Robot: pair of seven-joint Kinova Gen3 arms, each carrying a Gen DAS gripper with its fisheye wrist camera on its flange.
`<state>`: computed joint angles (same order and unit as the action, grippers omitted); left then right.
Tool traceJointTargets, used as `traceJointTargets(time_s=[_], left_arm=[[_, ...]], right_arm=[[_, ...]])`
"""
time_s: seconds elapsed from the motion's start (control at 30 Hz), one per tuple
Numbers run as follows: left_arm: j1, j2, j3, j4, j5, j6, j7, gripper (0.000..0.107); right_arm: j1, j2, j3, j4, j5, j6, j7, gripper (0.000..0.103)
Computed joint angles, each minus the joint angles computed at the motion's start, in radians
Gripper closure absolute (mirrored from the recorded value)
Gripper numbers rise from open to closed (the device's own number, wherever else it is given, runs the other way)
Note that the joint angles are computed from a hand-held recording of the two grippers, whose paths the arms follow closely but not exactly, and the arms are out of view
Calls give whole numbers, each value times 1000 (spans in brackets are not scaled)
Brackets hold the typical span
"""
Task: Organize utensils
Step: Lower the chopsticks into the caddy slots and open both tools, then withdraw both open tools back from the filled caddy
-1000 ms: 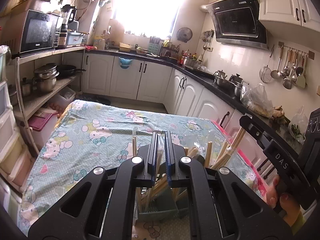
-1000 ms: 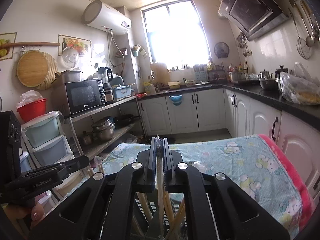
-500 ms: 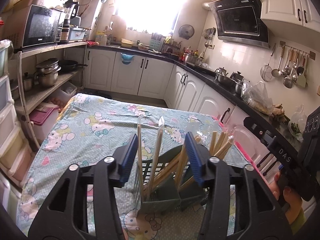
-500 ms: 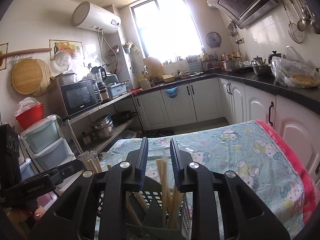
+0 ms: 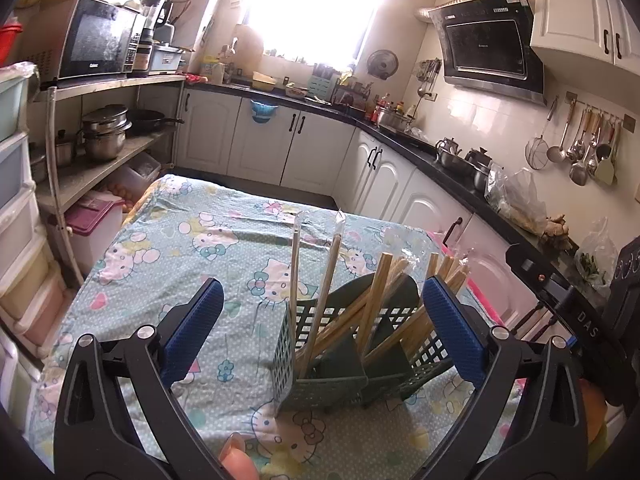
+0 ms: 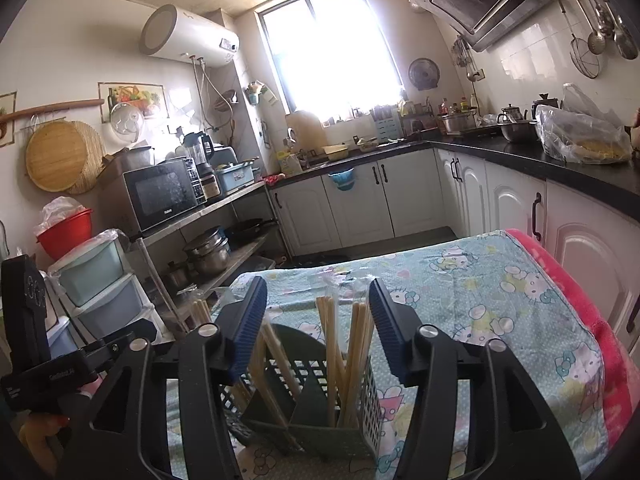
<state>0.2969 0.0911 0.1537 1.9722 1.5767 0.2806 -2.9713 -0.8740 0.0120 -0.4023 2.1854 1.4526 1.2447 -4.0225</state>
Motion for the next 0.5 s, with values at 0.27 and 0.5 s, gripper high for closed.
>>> traceJointTargets(time_s=[0.27, 0.5], left_arm=[[-9, -27, 2, 38, -31, 2, 23, 15], [-9, -54, -4, 91, 43, 11, -53, 15]], right_arm=[[-44, 11, -26, -4, -44, 50, -1, 35], [-96, 31, -43, -7, -98, 98, -9, 28]])
